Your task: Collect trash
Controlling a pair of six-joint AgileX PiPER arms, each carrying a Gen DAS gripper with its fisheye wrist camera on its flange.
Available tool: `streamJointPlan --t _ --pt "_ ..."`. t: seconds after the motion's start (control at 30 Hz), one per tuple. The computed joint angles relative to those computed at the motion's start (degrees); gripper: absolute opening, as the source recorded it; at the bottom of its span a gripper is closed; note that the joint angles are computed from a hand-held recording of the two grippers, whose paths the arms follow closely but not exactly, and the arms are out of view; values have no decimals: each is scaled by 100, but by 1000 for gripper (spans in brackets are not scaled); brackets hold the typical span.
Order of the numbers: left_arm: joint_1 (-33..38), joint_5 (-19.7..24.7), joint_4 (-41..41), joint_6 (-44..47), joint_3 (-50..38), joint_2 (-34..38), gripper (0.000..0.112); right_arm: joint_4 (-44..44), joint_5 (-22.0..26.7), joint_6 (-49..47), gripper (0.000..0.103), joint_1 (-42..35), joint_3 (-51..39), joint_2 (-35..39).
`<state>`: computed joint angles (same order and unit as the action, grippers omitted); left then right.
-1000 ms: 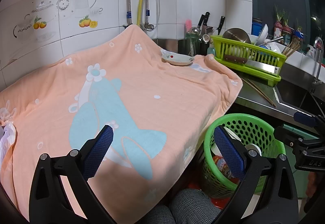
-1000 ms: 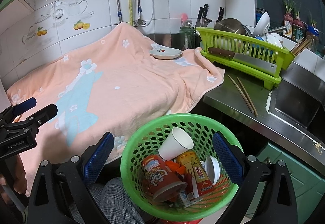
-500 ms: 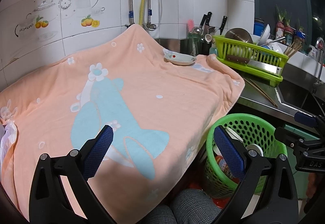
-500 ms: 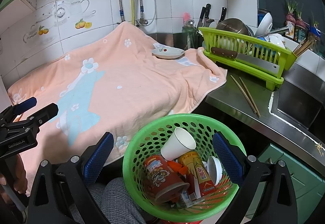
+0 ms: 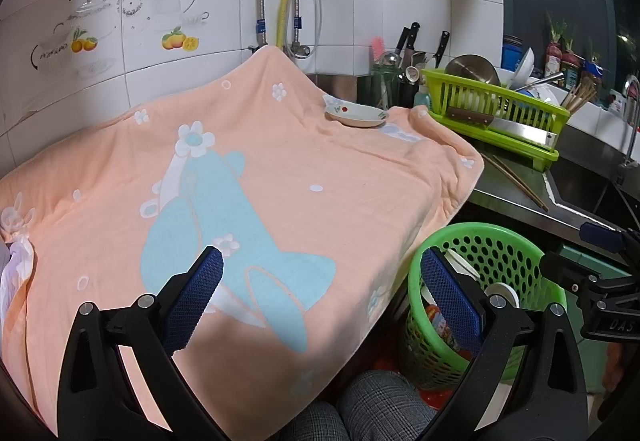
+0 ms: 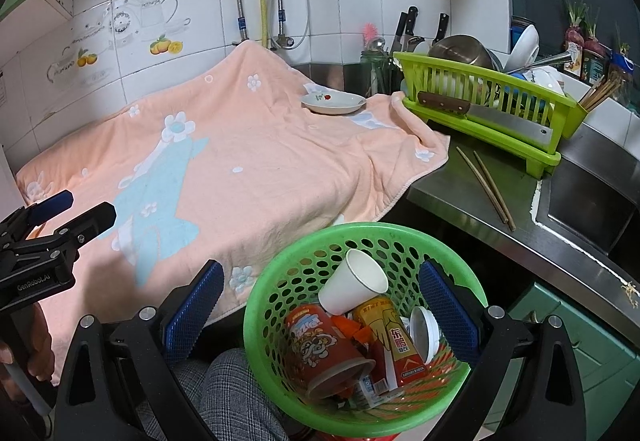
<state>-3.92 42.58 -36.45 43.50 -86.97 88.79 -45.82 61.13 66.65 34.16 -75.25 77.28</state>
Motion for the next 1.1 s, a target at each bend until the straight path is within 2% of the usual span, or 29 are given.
streamJointPlan --t 0.37,0.57,0.73,1.0,1.1 --pt "25 -4 -62 46 29 -28 98 13 -68 -11 95 -12 32 23" --pt "-14 -333 -200 349 314 -246 98 11 -74 -7 95 -8 29 27" --pt "-55 -309 -170 328 313 -283 98 16 -73 -11 95 7 28 37" --pt "238 206 -1066 992 324 -294 98 10 -107 -13 95 0 57 10" --pt "226 133 -1159 1078 423 -366 98 14 -115 -11 95 1 57 11"
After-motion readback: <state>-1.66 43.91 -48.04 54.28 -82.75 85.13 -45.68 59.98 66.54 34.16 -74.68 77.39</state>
